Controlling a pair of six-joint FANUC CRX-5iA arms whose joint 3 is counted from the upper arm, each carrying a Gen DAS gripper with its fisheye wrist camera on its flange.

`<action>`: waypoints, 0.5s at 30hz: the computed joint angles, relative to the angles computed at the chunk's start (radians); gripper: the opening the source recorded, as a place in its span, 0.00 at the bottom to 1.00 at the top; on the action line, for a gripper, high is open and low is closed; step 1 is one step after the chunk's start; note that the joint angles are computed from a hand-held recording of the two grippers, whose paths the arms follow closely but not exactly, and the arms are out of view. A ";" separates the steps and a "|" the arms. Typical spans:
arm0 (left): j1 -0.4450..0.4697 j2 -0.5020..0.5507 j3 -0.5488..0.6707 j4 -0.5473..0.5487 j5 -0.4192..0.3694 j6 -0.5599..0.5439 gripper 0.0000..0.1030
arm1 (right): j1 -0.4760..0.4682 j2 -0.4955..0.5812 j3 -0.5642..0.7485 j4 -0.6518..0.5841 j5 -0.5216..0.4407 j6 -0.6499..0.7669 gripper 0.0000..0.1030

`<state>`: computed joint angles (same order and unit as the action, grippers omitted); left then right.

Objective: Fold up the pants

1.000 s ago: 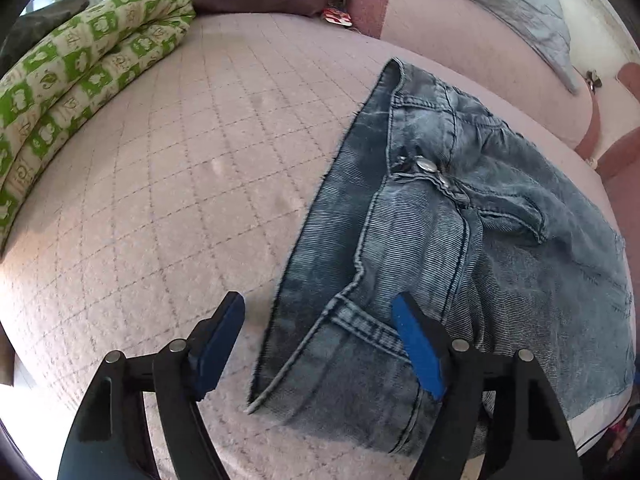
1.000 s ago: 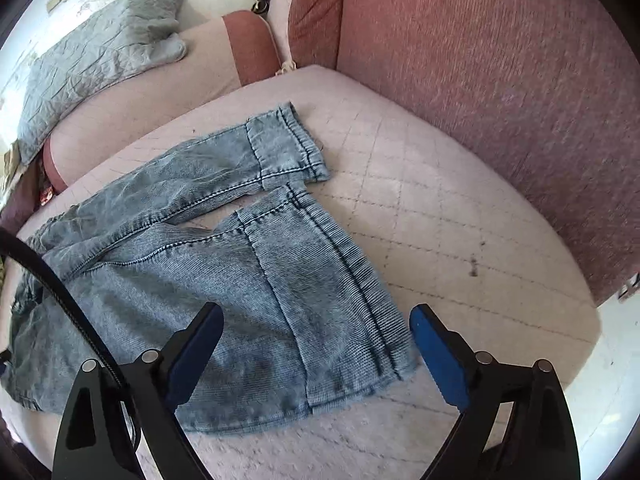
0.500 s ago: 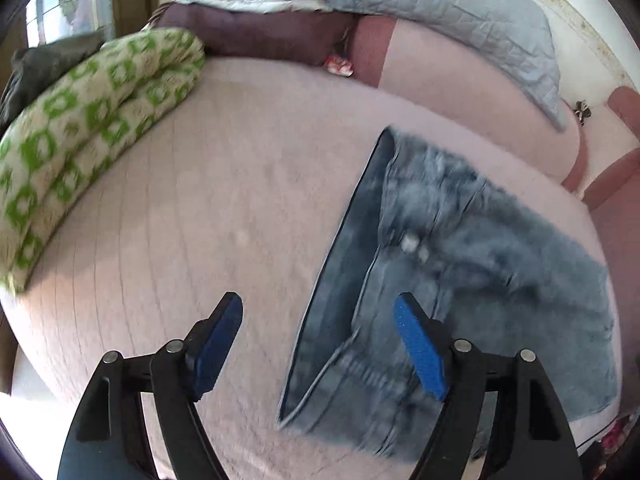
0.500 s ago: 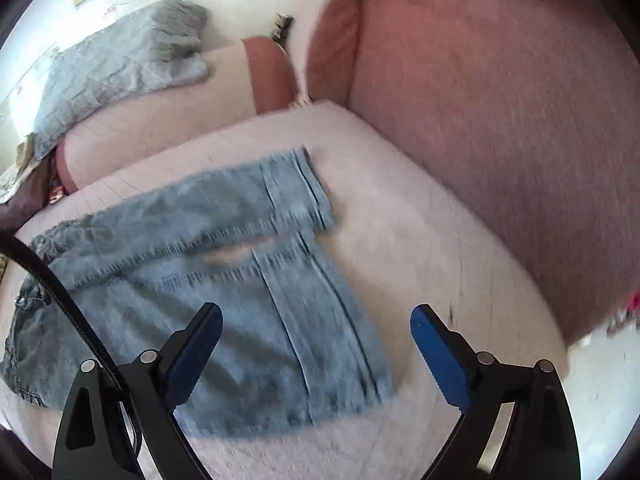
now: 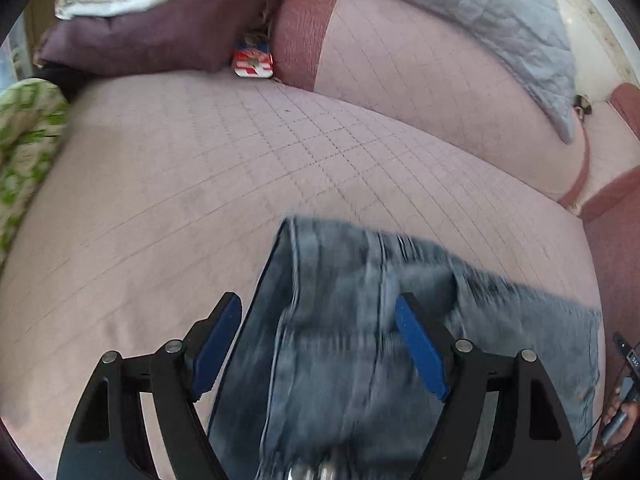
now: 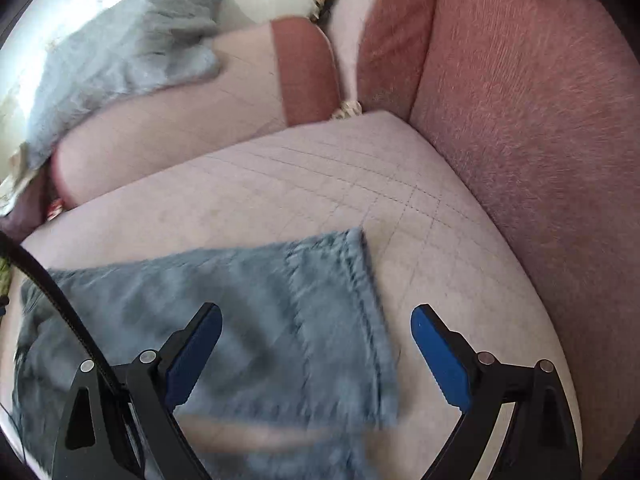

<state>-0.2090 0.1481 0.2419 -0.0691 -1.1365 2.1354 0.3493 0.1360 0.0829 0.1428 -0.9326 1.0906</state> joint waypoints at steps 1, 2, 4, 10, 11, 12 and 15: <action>0.010 0.020 0.008 0.011 0.007 -0.009 0.76 | -0.020 0.037 0.035 -0.023 -0.005 0.010 0.95; 0.017 0.040 0.019 0.013 0.010 -0.009 0.76 | -0.033 0.067 0.067 -0.039 -0.012 0.015 0.95; 0.039 0.070 0.025 0.040 0.028 -0.028 0.76 | -0.062 0.130 0.134 -0.084 -0.028 0.039 0.95; 0.062 0.163 0.091 0.083 0.026 -0.110 0.88 | -0.079 0.258 0.270 -0.155 -0.089 0.101 0.95; 0.058 0.174 0.107 0.082 0.015 -0.125 0.90 | -0.073 0.268 0.276 -0.146 -0.089 0.103 0.97; 0.047 0.192 0.135 0.070 -0.009 -0.143 0.91 | -0.061 0.270 0.265 -0.120 -0.073 0.102 0.98; 0.029 0.196 0.146 0.081 -0.023 -0.218 0.81 | -0.048 0.275 0.272 -0.120 -0.075 0.121 0.97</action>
